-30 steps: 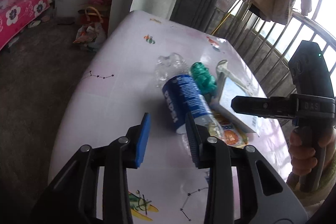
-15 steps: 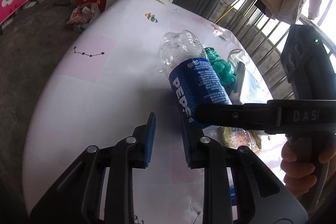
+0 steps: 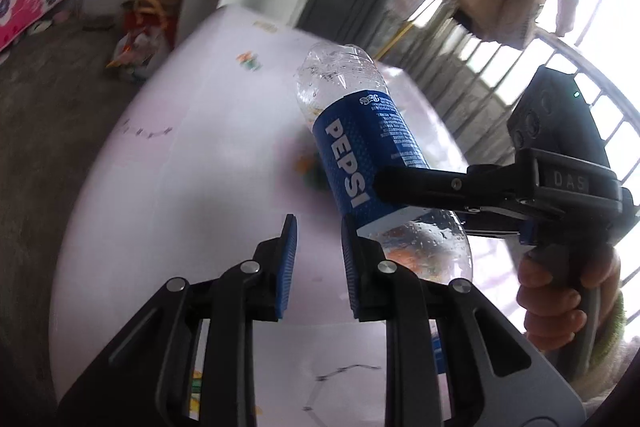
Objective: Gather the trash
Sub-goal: 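Grasp the clear Pepsi bottle around its blue label with the right gripper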
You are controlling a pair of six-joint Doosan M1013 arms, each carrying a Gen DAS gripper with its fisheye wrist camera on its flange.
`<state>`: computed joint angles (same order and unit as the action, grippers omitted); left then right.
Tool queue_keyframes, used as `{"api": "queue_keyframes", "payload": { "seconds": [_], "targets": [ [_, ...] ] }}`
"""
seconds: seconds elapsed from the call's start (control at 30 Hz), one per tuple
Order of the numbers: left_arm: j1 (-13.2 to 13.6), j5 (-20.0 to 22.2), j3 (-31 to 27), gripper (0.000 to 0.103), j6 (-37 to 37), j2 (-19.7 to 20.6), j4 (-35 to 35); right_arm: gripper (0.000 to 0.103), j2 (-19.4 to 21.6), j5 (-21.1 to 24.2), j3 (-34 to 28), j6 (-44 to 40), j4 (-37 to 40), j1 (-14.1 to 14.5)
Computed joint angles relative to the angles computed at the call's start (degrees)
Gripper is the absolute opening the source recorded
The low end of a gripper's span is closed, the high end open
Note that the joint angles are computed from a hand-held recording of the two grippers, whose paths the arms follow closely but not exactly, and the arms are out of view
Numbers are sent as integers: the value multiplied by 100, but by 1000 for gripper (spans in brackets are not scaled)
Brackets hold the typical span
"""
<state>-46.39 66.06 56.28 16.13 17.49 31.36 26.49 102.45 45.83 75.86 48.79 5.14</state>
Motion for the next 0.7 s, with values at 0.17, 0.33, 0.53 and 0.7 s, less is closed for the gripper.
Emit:
{"api": "queue_keyframes", "payload": {
  "seconds": [0.17, 0.33, 0.53, 0.7],
  "targets": [
    [22, -362, -302, 19, 429, 174, -271, 56, -217, -557, -87, -329, -106, -474],
    [119, -461, -646, 19, 913, 475, -960, 56, -380, -1616, -122, -1015, -1505, -633],
    [219, -246, -923, 19, 958, 763, -1366, 56, 31, -2292, -445, -1792, -2851, -408],
    [269, -9, -1069, 19, 899, 893, -1448, 56, 669, -1410, -1226, -1960, -3143, -168]
  ]
}}
